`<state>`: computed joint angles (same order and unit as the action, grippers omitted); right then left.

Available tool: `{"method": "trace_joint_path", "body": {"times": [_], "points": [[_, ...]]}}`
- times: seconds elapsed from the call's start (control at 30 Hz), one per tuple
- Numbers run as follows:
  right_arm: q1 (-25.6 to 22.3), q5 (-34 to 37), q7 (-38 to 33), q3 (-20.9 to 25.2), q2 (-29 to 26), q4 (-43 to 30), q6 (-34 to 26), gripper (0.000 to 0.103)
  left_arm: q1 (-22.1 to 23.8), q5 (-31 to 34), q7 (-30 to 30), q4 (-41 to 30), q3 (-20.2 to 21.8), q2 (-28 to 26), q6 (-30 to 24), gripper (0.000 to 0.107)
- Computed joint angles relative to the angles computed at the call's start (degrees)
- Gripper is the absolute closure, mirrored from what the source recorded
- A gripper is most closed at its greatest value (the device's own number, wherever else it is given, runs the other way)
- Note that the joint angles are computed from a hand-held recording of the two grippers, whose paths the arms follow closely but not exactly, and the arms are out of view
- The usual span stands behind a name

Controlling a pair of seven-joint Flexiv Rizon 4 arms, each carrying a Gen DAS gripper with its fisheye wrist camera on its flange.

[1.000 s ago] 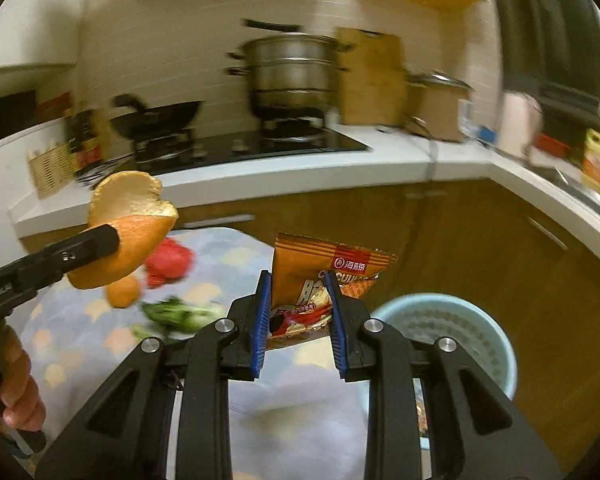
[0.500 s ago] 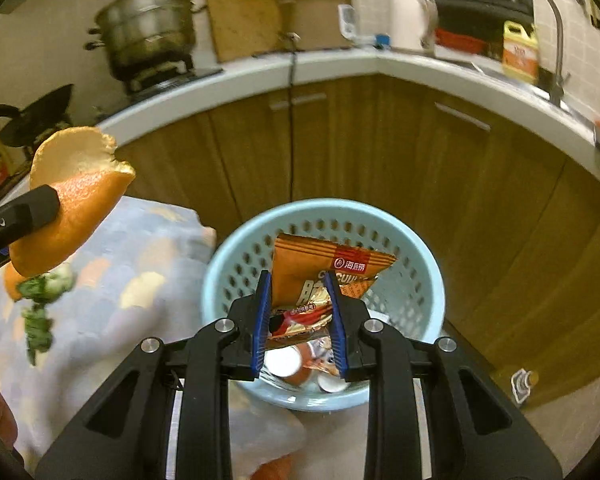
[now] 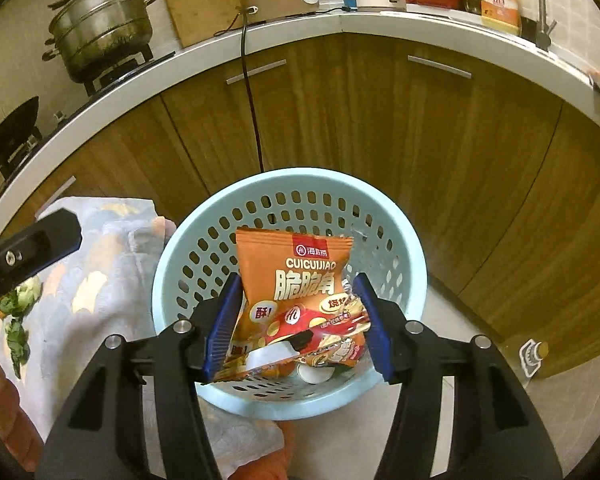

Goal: Collect trash
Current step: 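Carry the orange peel and snack bag over the wastebasket and open both tools, then move both open tools back over the bok choy greens on the table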

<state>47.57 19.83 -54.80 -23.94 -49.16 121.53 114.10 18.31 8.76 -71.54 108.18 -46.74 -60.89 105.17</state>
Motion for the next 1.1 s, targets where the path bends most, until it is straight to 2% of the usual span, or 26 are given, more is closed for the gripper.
{"method": "trace_joint_path", "body": {"times": [0.1,0.2,0.27,0.3,0.33,0.57,0.7,0.77,0.83,0.9,0.97,1.07,1.1], "points": [[0.5,0.1,-0.1,-0.1,0.4,0.3,0.2,0.049,1.2,0.3,-0.6,1.2,-0.3,0.4,1.1,0.059],[4.4,1.7,-0.1,-3.8,-0.2,0.4,-1.1,0.048,3.2,1.6,-1.8,3.4,-0.6,1.2,3.0,0.059],[5.0,1.8,0.9,-4.7,-0.3,0.0,-2.1,0.033,4.5,2.8,-2.9,5.2,-0.3,2.2,4.6,0.058],[5.0,1.7,1.5,-4.8,-0.3,-0.2,-2.2,0.022,5.3,3.5,-3.7,6.5,0.0,3.0,5.7,0.057],[5.0,1.6,2.0,-4.9,-0.3,-0.3,-2.1,0.019,6.0,4.2,-4.4,7.5,0.3,3.6,6.5,0.056],[6.8,0.3,4.0,-6.6,0.5,0.3,-2.9,0.019,10.7,9.2,-11.4,14.8,4.7,10.0,13.9,0.044],[6.7,-0.1,3.4,-4.4,2.4,1.0,0.6,0.019,10.2,9.1,-16.1,20.1,11.7,15.8,20.5,0.044],[8.5,1.1,2.1,-4.5,2.6,0.7,1.8,0.019,10.9,10.2,-18.3,22.9,14.6,17.0,24.4,0.039],[11.1,2.2,0.5,-4.5,2.4,-0.4,2.5,0.019,9.0,8.3,-19.7,25.8,20.2,18.9,27.9,0.036],[12.1,2.5,-0.9,-3.1,1.9,-2.2,3.8,0.019,8.2,7.8,-20.7,27.3,24.0,19.8,28.4,0.036],[13.7,3.8,-2.4,-2.7,0.6,-4.4,4.6,0.019,8.7,8.6,-22.6,27.5,25.4,20.1,26.9,0.036],[13.9,3.9,-4.2,-0.1,-1.3,-8.4,4.8,0.025,12.0,12.3,-25.9,26.6,24.6,19.1,22.9,0.036],[13.2,3.6,-4.5,1.4,-1.9,-9.9,5.0,0.034,14.6,14.8,-27.3,25.9,22.6,18.1,20.8,0.036]]}}
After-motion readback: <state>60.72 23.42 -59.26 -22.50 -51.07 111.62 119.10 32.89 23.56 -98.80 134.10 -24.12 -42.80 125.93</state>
